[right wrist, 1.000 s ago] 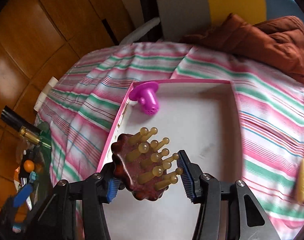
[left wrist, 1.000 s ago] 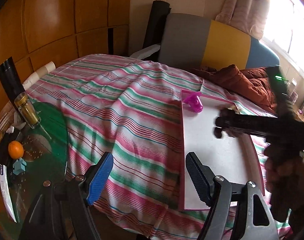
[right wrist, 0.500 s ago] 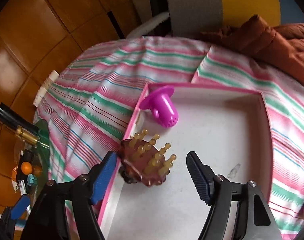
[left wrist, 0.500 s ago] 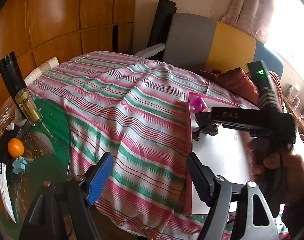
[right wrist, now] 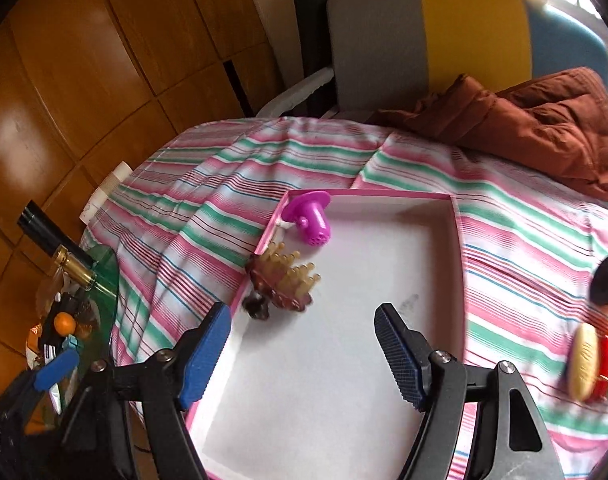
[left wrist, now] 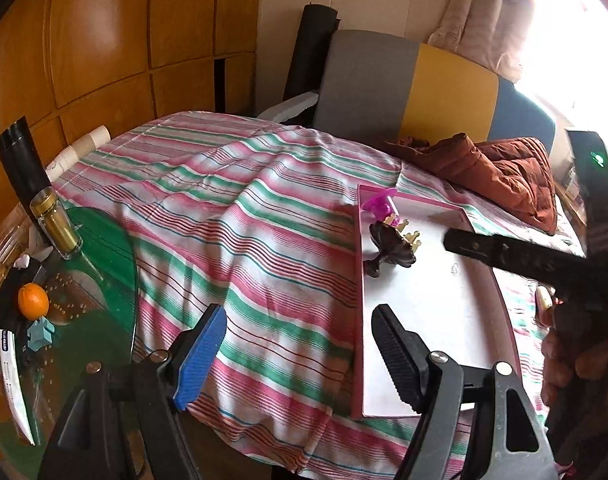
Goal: Organize rigid objects
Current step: 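Carry the brown spiky toy into the tray beside the magenta cup and release, then move both grippers away from the tray back toward the toy pile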
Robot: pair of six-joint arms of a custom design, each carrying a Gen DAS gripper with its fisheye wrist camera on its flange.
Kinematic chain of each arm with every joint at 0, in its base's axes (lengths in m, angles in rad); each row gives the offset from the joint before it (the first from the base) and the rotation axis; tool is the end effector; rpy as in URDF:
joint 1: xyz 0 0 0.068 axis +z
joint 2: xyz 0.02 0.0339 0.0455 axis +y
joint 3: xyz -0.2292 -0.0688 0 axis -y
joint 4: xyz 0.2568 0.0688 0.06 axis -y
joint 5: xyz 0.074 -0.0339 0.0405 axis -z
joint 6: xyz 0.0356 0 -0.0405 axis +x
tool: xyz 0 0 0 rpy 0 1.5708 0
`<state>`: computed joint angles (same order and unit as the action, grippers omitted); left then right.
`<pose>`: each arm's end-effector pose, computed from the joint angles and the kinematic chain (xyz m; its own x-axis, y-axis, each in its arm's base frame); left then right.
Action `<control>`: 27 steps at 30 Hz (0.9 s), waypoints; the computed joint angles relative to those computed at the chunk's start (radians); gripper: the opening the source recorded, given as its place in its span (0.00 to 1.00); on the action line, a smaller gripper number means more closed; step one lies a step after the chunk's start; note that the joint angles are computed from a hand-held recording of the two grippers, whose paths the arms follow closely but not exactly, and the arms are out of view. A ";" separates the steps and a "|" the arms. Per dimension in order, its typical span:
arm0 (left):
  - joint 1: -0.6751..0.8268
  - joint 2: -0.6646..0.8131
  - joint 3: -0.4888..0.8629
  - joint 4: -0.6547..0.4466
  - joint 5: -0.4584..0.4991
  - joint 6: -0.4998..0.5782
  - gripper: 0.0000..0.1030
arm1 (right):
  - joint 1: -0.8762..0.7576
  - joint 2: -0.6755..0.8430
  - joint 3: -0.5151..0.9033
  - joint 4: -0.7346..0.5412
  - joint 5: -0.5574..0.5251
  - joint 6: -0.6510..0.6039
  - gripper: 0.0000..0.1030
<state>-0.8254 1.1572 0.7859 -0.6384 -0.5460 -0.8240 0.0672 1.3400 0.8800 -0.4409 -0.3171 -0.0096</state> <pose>0.1794 -0.1671 0.1977 -0.7134 -0.1518 -0.6841 -0.1222 0.9883 -0.0918 0.2899 0.0306 0.1919 -0.7796 -0.0616 -0.6232 -0.2645 0.9345 0.2385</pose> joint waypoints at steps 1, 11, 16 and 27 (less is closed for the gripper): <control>-0.009 -0.001 0.003 -0.004 -0.008 -0.003 0.74 | -0.011 -0.026 -0.017 -0.004 0.001 -0.009 0.73; -0.063 0.028 0.041 -0.017 -0.027 -0.010 0.74 | -0.220 -0.278 -0.145 -0.108 -0.063 -0.136 0.76; -0.088 0.052 0.062 -0.023 -0.036 -0.006 0.74 | -0.387 -0.332 -0.164 -0.170 -0.124 -0.218 0.77; -0.125 0.119 0.103 0.018 0.011 0.032 0.74 | -0.800 -0.264 -0.101 -0.246 -0.235 -0.409 0.79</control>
<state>-0.9508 1.2763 0.8884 -0.6205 -0.5351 -0.7921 -0.7327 1.0760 0.7789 -0.6873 -0.5522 -0.4183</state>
